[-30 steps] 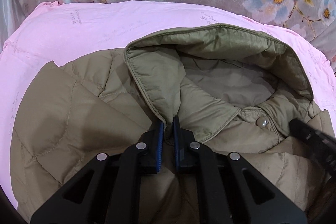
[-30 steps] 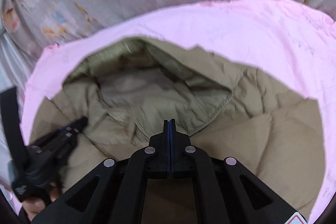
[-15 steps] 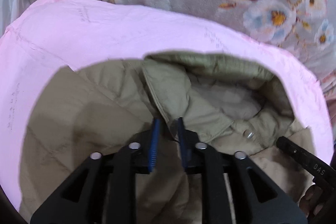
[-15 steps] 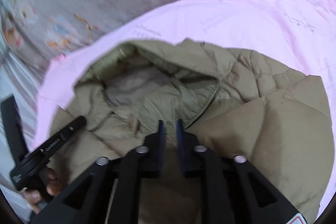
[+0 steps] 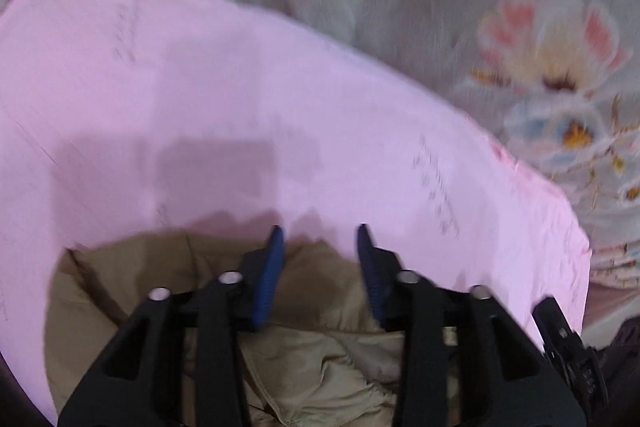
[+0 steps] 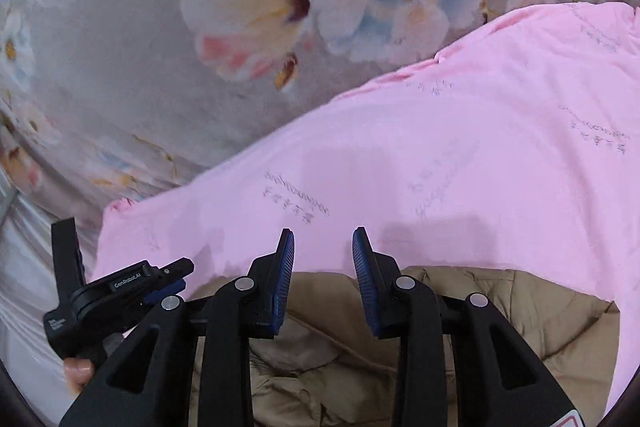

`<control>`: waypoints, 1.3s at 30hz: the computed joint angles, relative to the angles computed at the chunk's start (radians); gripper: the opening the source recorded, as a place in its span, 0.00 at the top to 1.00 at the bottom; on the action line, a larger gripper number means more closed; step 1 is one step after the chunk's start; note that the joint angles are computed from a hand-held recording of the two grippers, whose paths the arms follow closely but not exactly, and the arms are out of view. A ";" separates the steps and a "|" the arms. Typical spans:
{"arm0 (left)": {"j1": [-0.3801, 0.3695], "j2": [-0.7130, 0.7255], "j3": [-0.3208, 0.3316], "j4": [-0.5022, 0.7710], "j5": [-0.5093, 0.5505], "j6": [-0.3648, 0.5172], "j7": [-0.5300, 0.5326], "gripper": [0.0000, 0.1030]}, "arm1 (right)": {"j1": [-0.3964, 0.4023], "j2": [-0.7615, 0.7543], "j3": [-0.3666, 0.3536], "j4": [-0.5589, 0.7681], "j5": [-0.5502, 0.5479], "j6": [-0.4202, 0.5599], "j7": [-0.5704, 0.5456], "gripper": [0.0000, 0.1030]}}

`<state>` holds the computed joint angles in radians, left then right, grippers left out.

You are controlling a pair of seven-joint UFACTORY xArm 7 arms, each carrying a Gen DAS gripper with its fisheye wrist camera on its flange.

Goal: Fold large clothes
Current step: 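Fold the lifted collar half down onto the hem half with both tools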

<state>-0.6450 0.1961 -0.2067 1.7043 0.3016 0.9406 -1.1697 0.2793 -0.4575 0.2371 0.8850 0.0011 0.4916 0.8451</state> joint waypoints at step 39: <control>-0.193 0.021 -0.037 -0.083 0.464 0.231 0.062 0.78 | -0.011 -0.043 0.155 -0.095 -0.369 0.208 0.089 0.83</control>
<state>-0.8376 0.2172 -0.2434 1.6208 0.7657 1.1720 -1.1072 0.2686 -0.5000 0.3925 0.7899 -0.3678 0.6993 0.9344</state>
